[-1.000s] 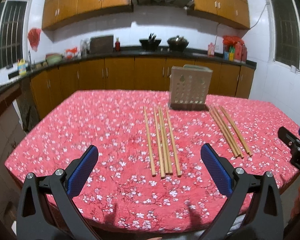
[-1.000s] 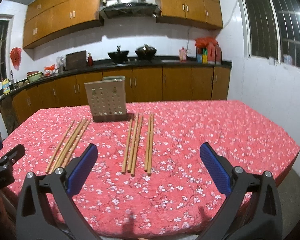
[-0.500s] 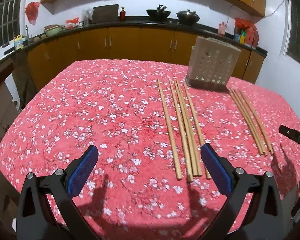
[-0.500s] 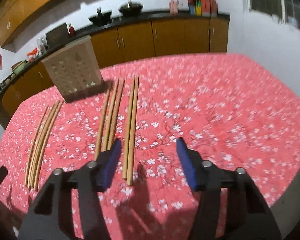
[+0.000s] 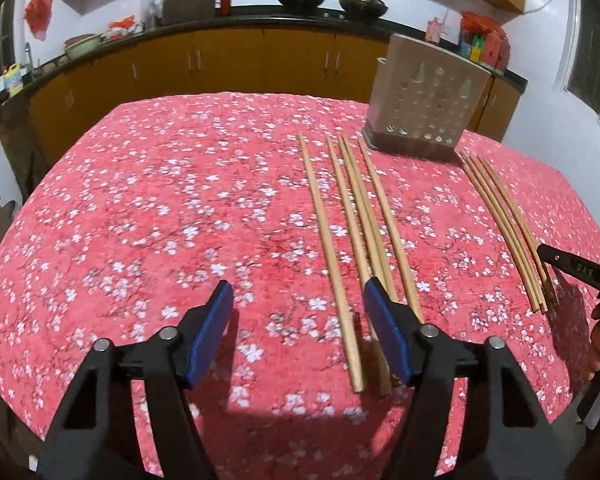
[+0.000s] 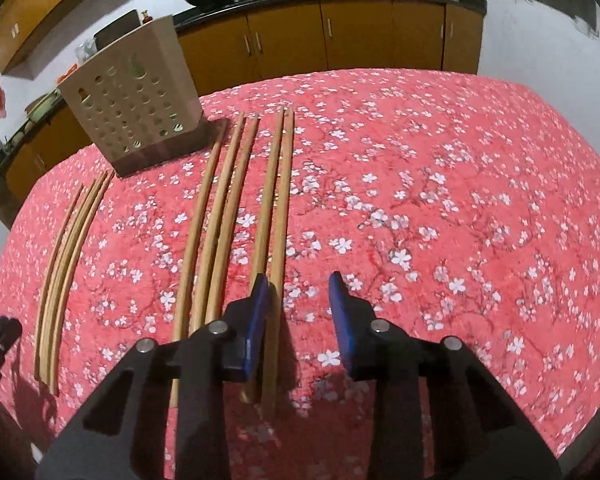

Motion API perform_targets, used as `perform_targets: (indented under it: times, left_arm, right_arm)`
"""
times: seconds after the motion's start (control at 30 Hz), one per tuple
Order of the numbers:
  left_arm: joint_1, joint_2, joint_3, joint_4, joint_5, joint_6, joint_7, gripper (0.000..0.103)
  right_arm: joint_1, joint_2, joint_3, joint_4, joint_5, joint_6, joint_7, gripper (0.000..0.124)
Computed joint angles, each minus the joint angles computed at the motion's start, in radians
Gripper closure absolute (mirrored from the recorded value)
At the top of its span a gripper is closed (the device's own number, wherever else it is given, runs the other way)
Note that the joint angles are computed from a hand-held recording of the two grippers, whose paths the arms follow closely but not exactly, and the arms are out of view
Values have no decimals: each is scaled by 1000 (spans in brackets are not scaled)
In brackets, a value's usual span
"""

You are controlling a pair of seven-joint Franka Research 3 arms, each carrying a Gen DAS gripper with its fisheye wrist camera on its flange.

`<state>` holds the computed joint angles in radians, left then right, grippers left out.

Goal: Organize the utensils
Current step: 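Lower the left tool onto a wooden chopstick and close it while the right tool grasps another chopstick, then lift the held chopsticks upright with both tools toward the beige utensil holder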

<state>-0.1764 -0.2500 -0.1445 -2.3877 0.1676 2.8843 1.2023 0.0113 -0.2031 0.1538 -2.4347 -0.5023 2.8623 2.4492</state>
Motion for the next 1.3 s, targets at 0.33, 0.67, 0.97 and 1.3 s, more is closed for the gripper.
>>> perform_targets:
  times: [0.33, 0.67, 0.97, 1.3]
  left_arm:
    - [-86, 80, 51, 80, -270, -60, 253, 63]
    - [-30, 120, 8, 128, -255, -86, 249, 82]
    - [2, 149, -17, 149, -112, -81, 208, 94]
    - [47, 309, -23, 334, -17, -108, 125, 95]
  right_arm:
    - [-16, 8, -7, 21, -108, -41, 76, 115]
    - [-10, 1, -12, 2, -101, -4, 87, 112]
    - [-10, 21, -4, 25, -159, -28, 114, 116]
    - [11, 125, -69, 136, -219, -32, 139, 116]
